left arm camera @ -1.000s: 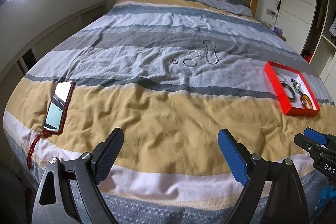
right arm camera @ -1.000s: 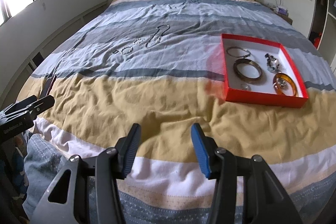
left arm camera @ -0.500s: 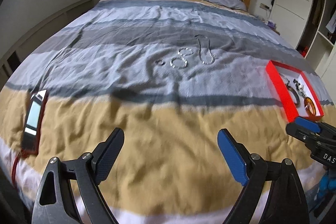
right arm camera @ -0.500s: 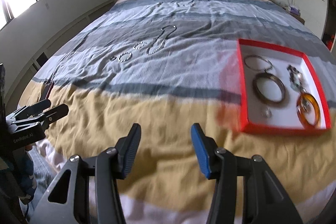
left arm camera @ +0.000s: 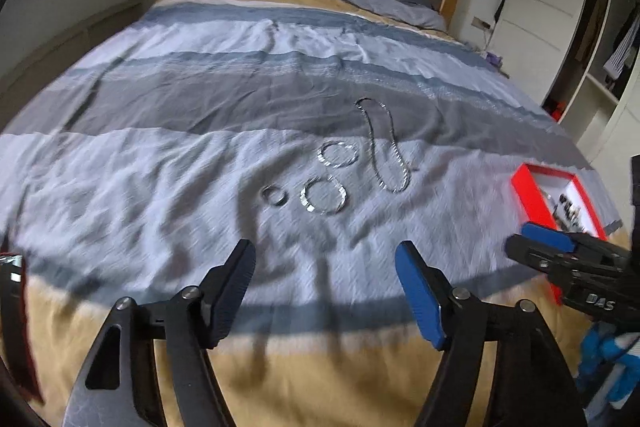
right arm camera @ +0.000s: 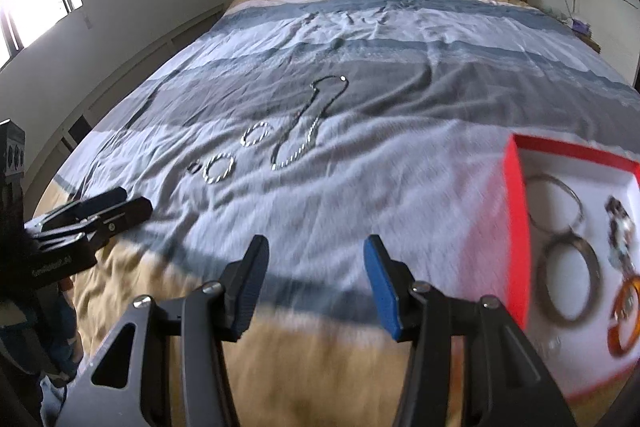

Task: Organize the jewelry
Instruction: 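Grasp the twisted silver hoop with the left tool while the right tool grasps the silver chain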

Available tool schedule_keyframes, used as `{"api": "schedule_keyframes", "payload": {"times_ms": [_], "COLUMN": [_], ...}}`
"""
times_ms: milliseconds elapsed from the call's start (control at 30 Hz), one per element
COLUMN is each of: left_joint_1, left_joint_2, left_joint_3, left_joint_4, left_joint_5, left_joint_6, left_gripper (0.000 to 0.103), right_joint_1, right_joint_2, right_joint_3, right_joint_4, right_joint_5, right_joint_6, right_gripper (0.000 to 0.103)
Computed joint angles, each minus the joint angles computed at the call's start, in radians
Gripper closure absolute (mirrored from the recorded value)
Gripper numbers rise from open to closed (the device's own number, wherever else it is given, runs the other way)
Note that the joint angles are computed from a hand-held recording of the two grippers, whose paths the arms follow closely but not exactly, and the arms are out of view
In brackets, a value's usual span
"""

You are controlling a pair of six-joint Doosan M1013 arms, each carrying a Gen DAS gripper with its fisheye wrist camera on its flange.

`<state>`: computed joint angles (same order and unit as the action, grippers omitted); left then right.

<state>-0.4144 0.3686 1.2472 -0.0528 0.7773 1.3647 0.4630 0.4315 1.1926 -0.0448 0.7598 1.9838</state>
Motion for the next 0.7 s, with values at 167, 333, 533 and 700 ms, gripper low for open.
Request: {"api": "schedule_keyframes", "payload": {"times_ms": [167,333,533,700], "left_joint_1": [0.026,0.030,0.022,0.016], "left_joint_2": [0.051,0.108,0.173,0.196], "left_joint_3": [-0.054,-0.121,-0.197,-0.217], "left_joint_4": [-0.192,-0.231,-0.163,-0.140], "left_joint_5": [0.006,0.041,0.124,0.158], "left_joint_6": [0.154,0.234,0.245,0.279], "left_gripper": [0.044,0.051,0.057,0.060], "right_joint_1": [-0.019,-0.036,-0.054,-0.065], "right_joint_2": [0.056,0.103,0.168,0.245], "right_joint_3": [-0.072,-0.134,-0.229,-0.347], "right_joint_4": [0.025,0.050,0.132,0.191], "right_joint_5": [0.003,0.020,0.060,0.154], "right_joint_6": [-0.019,-0.042,-0.115,-0.172], "right_gripper": [0.055,0.055,0.056,0.056]}}
